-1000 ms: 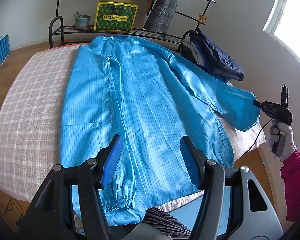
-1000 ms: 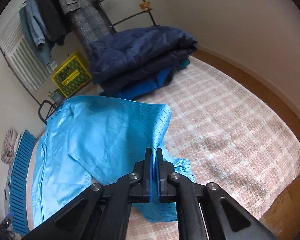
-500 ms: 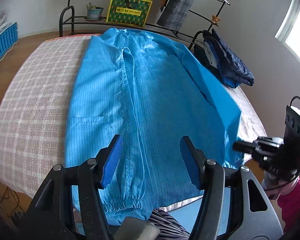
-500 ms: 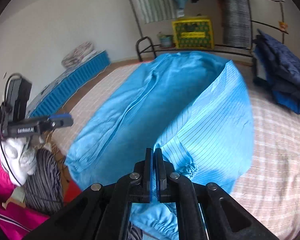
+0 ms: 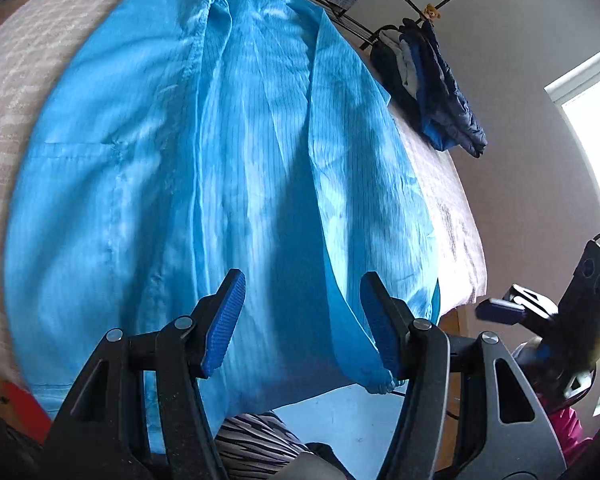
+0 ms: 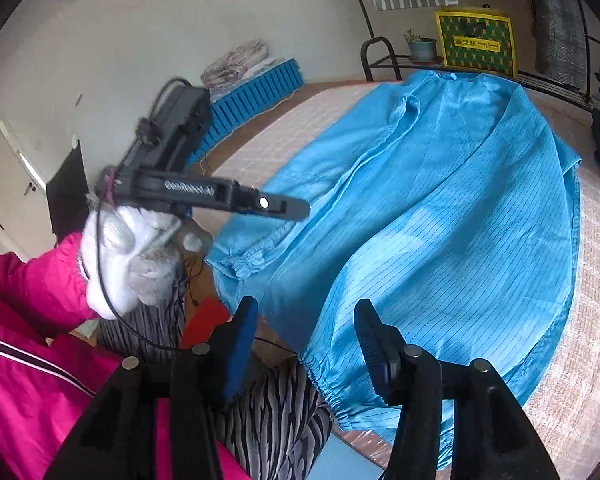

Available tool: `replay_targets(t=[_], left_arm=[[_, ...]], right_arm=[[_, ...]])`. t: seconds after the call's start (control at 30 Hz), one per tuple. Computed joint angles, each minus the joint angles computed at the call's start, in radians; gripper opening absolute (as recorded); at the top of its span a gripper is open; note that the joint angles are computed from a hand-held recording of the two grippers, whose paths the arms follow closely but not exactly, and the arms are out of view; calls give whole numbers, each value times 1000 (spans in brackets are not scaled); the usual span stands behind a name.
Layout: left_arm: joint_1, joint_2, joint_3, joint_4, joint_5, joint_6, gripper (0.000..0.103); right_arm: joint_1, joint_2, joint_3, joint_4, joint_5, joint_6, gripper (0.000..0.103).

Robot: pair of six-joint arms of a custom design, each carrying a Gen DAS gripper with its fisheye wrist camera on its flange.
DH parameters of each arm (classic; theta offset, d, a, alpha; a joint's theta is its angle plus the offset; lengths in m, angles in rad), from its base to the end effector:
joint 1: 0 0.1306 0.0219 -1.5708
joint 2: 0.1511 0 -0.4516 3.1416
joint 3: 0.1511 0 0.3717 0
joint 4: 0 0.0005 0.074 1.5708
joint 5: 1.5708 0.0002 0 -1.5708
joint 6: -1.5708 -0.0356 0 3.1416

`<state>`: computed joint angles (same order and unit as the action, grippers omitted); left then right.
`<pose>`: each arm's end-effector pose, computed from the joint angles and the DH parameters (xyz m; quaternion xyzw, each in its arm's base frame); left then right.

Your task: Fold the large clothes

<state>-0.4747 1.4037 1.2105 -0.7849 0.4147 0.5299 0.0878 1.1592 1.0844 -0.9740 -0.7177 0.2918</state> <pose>0.3835 -0.2138 0.4223 0.0343 0.9372 -0.3102 0.1557 0.3231 0.0514 0.4517 -0.2597 0.8713 0.3129 0.2749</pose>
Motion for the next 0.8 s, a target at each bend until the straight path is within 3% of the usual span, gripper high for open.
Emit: replay_targets(t=[0.07,0.33,0.5,0.57,0.67,0.8], left_arm=[[-7,32,13,13,31,27,61],[-36,139,73,35,65,65,61],[-58,189,108,35,60,50,30],[-63,201,111,50,69,54,6],[-73,196,101,81,35,61,0],[-77,158,54,140,20,104,0]], right_arm=[[-67,6,27,7,-43,-13,54],[-233,144,152,127,21,-200,53],[-268,268,222,181,62,-298,53],[-271,322,256,198,57,-348,53],[-263,397,304,204,65,-391,52],[-241,513,390,181,67,-448,47]])
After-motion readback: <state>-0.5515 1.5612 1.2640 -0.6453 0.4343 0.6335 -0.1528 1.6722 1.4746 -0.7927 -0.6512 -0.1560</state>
